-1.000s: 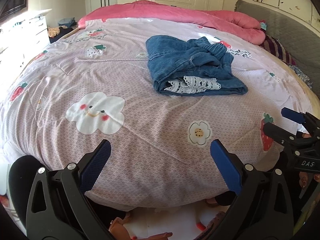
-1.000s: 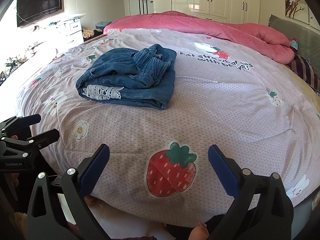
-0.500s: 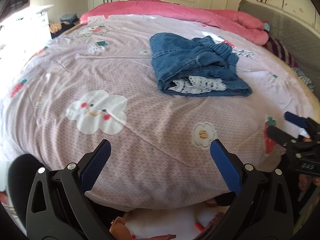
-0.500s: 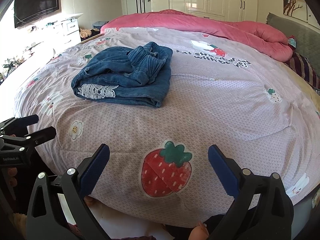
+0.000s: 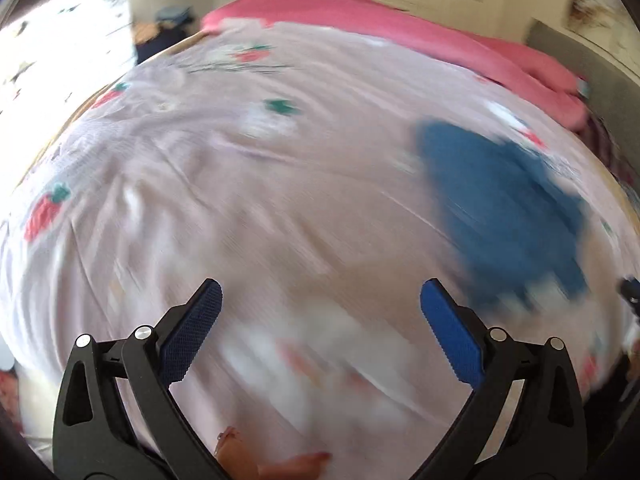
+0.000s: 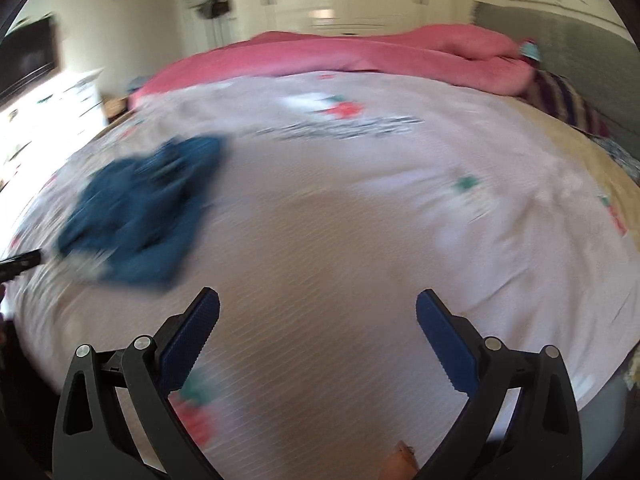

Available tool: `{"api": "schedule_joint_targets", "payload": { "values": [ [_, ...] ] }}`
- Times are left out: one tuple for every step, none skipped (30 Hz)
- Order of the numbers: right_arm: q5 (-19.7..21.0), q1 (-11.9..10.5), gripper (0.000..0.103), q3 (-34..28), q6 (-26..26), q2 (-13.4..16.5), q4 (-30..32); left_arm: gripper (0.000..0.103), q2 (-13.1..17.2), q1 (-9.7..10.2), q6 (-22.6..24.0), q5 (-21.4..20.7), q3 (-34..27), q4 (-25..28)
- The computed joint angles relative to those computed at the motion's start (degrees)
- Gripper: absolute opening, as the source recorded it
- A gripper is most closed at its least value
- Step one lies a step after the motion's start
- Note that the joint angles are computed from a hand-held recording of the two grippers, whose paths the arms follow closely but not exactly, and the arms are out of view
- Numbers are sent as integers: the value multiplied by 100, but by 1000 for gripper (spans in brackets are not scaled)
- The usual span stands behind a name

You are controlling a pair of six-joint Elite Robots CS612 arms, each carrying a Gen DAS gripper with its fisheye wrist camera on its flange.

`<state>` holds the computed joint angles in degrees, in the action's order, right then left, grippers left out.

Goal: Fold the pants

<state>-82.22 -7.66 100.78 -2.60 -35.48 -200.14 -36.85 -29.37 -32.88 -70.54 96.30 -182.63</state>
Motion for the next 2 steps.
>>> {"api": "schedule_joint_targets", "payload": {
  "values": [
    [-267, -45, 98, -210, 121, 52, 184, 94, 48, 107, 17, 134, -170, 276],
    [-526, -106, 98, -498, 221, 134, 459, 94, 158, 229, 58, 364, -380, 355]
  ]
}}
